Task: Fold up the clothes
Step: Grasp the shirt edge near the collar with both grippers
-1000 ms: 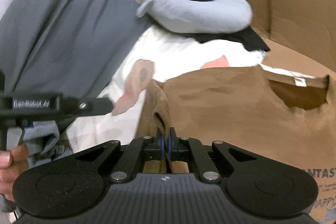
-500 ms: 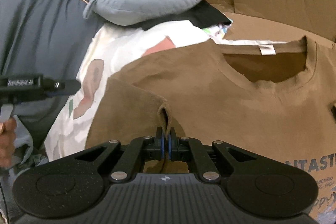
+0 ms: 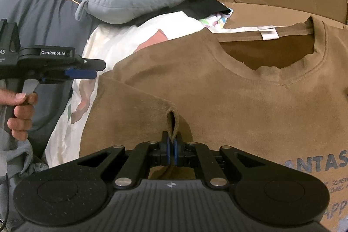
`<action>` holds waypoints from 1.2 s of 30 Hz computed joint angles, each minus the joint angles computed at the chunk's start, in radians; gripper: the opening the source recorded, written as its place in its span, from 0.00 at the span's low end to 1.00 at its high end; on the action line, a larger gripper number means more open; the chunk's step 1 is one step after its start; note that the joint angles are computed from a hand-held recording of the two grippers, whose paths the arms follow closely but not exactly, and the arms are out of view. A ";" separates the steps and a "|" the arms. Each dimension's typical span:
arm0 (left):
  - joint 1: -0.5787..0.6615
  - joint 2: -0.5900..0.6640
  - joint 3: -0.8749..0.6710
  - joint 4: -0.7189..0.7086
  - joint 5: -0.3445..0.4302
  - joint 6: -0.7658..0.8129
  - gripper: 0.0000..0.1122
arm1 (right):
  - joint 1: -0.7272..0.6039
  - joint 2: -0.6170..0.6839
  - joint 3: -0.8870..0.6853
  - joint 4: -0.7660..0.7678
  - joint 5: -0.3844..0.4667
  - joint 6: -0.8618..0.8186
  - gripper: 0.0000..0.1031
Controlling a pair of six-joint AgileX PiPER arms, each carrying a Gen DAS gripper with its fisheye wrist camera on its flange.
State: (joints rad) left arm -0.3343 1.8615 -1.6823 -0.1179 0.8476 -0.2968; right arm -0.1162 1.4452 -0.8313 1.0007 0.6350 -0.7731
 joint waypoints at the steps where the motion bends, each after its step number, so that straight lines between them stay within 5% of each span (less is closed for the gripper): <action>1: 0.010 0.005 -0.001 -0.035 0.000 0.013 0.39 | -0.004 0.002 0.000 0.002 0.002 -0.004 0.02; 6: 0.024 0.022 0.001 -0.088 0.006 0.032 0.35 | -0.018 0.011 0.007 0.020 0.007 -0.022 0.02; 9: 0.021 0.025 0.004 -0.080 0.002 0.034 0.07 | -0.023 0.012 0.009 0.038 0.013 -0.038 0.02; 21: -0.011 0.039 -0.031 0.094 0.009 -0.018 0.05 | -0.031 0.014 -0.016 0.111 0.043 -0.059 0.01; 29: -0.019 -0.004 0.035 0.183 -0.084 -0.159 0.05 | -0.058 0.064 0.004 0.116 0.022 -0.023 0.01; 36: 0.004 -0.083 0.094 0.069 -0.078 -0.059 0.05 | -0.079 0.071 -0.001 0.150 0.049 -0.025 0.06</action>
